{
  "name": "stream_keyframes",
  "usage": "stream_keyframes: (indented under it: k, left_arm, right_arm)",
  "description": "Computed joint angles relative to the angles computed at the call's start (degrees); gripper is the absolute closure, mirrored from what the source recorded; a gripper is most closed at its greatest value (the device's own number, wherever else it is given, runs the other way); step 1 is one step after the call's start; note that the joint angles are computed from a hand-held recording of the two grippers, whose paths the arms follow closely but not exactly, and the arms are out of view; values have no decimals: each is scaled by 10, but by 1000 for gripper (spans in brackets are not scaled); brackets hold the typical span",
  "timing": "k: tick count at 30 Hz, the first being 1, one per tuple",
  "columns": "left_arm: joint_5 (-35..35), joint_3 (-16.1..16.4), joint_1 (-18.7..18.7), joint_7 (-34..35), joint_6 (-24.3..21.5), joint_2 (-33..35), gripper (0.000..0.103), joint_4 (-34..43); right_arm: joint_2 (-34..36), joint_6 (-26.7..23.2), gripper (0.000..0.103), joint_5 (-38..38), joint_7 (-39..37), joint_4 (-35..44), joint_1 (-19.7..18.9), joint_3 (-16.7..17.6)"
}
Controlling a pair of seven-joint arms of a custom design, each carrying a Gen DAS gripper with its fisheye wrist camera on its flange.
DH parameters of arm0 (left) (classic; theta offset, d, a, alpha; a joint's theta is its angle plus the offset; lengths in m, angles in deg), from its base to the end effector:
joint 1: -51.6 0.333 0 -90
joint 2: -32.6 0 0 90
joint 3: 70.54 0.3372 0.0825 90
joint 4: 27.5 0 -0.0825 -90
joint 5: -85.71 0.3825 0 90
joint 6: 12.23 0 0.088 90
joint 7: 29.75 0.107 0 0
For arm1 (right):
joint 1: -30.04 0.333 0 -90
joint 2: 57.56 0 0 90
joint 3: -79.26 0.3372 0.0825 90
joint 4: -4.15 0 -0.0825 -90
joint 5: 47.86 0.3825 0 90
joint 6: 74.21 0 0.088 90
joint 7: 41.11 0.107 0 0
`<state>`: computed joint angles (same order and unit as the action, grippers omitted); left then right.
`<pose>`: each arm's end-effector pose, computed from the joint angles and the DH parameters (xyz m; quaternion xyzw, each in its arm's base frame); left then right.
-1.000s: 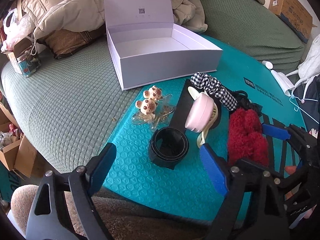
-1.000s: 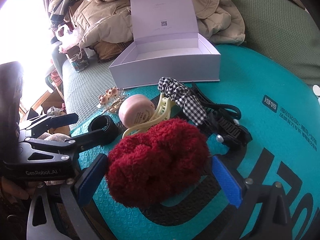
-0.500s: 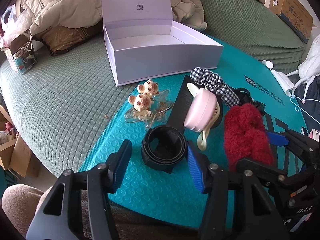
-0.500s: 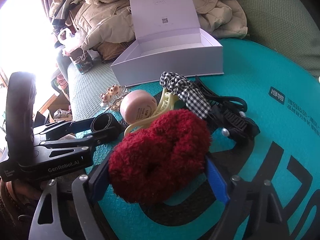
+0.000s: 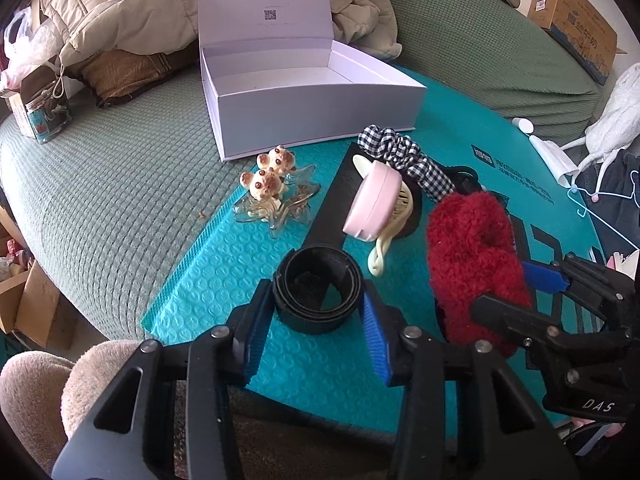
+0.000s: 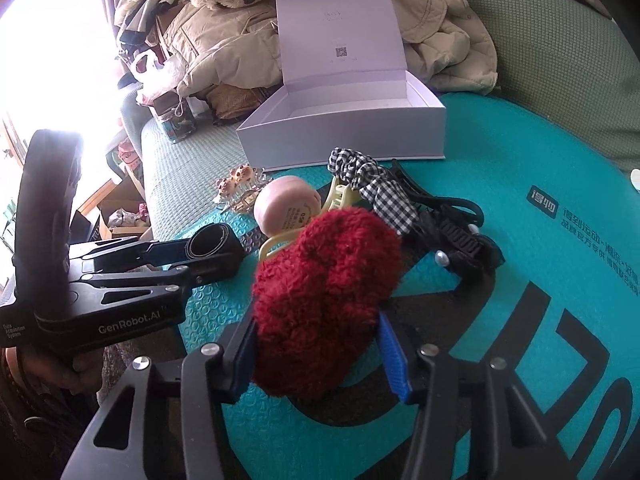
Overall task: Organize objects
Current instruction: 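Grasp the black ring with the left tool while the right tool grasps the red scrunchie, then lift the black ring and red scrunchie and carry both toward the white box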
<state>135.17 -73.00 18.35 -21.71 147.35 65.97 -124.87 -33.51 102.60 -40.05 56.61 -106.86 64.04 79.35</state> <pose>0.5647 -0.4423 0.3200 -0.6942 0.6424 -0.2778 0.1679 0.5676 0.3705 0.3731 -0.7592 0.5444 -0.1195 0.3360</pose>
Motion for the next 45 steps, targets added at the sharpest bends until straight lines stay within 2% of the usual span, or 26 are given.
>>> stream_keyframes:
  k: [6,11,15,18,19,20,22,25,29,31,34,37,45]
  left_arm:
    - [25,3,-19,-26,-23,-22,62,-12]
    - [52,-7,-24,-54,-50,-47,62,-27]
    - [75,-21,-27,-83,-76,-71,62,-42]
    - [87,-34,-25,-110,-93,-90,62,-60]
    - [90,-38,-25,-118,-100,-96,62,-65]
    - [93,-43,-24,-126,-106,-100,62,-69]
    - [96,-52,-21,-138,-116,-109,62,-79]
    - [97,-63,-17,-149,-132,-114,62,-85]
    - [94,-73,-11,-154,-137,-119,62,-91]
    - [94,-75,-8,-159,-137,-121,62,-94]
    - [86,-79,-4,-155,-139,-121,62,-94]
    - [81,-81,-2,-147,-141,-121,62,-92]
    - [50,-79,20,-96,-116,-121,62,-86]
  right_arm:
    - [-24,25,54,8,-14,-35,-6,12]
    - [-44,46,61,22,-29,-63,-15,26]
    - [-61,58,66,27,-29,-85,3,11]
    - [-71,57,78,32,-38,-94,-4,19]
    - [-73,56,88,38,-47,-96,-20,37]
    - [-74,56,90,47,-58,-97,-41,60]
    - [-73,54,90,66,-80,-97,-75,98]
    - [-73,49,90,90,-105,-98,-101,127]
    - [-80,53,91,107,-121,-104,-101,130]
    - [-84,53,91,120,-135,-105,-115,146]
    - [-90,49,91,126,-143,-106,-108,139]
    - [-90,48,91,152,-170,-101,-136,171]
    - [-88,13,91,156,-157,-64,-97,123]
